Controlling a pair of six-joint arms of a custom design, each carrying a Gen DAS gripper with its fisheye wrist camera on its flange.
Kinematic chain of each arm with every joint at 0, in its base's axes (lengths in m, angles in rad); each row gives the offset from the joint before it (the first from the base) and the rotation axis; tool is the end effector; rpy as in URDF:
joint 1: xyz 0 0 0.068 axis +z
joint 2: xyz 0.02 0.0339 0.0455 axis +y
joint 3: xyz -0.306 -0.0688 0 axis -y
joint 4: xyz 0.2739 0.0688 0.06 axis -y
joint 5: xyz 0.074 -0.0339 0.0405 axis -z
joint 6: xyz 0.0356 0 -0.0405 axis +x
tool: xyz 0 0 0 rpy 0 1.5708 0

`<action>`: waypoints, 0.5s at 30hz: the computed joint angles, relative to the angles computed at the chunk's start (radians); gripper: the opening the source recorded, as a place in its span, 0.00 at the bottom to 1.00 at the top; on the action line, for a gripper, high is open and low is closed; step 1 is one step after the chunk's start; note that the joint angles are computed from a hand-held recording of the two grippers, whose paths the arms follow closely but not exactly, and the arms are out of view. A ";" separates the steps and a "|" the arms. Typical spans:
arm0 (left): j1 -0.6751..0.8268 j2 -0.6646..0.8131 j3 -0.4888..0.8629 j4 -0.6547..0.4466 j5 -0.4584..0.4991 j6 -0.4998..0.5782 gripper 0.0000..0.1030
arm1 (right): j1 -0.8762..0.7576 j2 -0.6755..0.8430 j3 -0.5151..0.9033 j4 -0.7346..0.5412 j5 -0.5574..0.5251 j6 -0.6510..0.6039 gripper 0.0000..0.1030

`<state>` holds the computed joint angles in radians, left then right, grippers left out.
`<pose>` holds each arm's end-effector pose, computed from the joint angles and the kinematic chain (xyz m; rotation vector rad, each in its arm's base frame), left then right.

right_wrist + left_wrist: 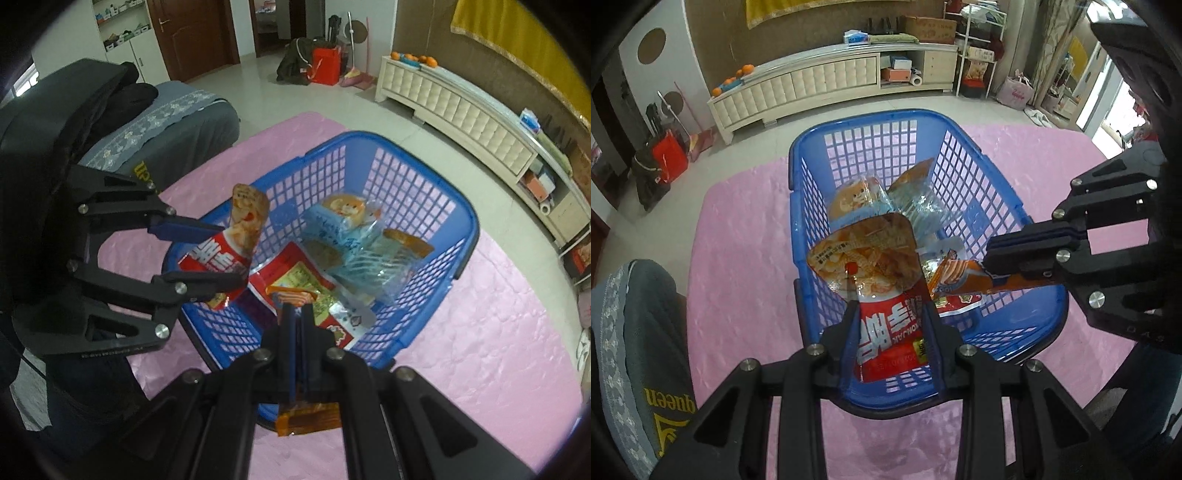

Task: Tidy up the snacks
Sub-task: 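Lower both snacks into the blue basket and open both tools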

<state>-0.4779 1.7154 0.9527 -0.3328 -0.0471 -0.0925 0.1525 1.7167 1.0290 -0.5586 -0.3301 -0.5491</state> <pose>0.3148 -0.1612 0.1730 0.4964 2.6234 -0.1216 0.3428 0.0644 0.1867 -1.0112 2.5461 0.3589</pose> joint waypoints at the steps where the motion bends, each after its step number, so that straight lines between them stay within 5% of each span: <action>1: -0.002 0.008 0.005 0.000 -0.004 0.000 0.30 | 0.001 0.004 0.001 0.003 0.003 0.005 0.05; 9: -0.011 0.021 0.000 -0.015 -0.009 0.008 0.36 | -0.001 -0.006 -0.025 0.032 0.027 0.013 0.05; 12: -0.020 0.007 -0.007 -0.012 -0.022 -0.008 0.52 | -0.002 -0.013 -0.036 0.049 0.049 0.022 0.06; 15: -0.024 -0.006 -0.016 -0.008 -0.019 -0.014 0.60 | -0.001 -0.026 -0.049 0.059 0.090 0.035 0.24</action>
<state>-0.5015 1.7095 0.9366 -0.3403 -0.0660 -0.1069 0.1519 1.6906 0.9800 -0.4994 -0.2397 -0.5145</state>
